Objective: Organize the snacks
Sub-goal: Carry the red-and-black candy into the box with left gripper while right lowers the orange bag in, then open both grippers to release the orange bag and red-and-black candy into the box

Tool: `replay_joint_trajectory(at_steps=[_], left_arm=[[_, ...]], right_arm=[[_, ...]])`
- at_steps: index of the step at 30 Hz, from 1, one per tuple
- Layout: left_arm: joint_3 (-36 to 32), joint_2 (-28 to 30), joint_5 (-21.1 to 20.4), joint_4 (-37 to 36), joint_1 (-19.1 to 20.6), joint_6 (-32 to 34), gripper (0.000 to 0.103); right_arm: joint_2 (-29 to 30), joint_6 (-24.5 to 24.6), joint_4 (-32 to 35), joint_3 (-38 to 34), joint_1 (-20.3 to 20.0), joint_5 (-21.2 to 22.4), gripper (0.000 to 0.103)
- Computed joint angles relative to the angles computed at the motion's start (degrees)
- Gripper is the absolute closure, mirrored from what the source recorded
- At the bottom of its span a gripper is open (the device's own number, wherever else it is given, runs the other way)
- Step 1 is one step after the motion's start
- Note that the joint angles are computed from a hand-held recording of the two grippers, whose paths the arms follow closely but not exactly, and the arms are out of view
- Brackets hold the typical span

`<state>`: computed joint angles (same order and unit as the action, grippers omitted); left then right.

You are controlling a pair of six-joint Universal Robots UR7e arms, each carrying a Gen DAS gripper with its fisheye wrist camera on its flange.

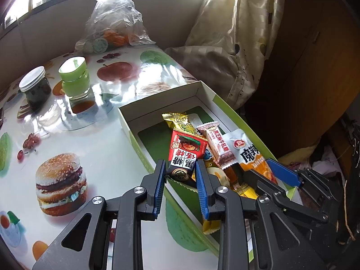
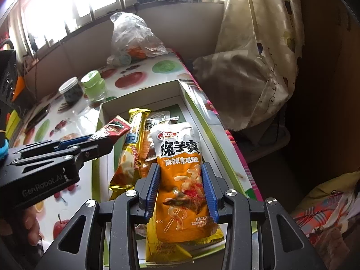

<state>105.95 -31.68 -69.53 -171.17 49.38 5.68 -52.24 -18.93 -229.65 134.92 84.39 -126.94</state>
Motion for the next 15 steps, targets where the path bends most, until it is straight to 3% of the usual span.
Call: replay_joint_trajectory(at_steps=[9,15], left_arm=[[-1.5,0.9,-0.9,1.9,0.4,-1.0,0.074],[-1.4,1.0,-1.5,1.6,0.3,-0.2,0.067]], right_arm=[[0.3,0.2,0.4,-0.6,-0.8,0.9,0.064],[0.5,0.2,0.2,-0.9,-0.6,0.5,0.061]])
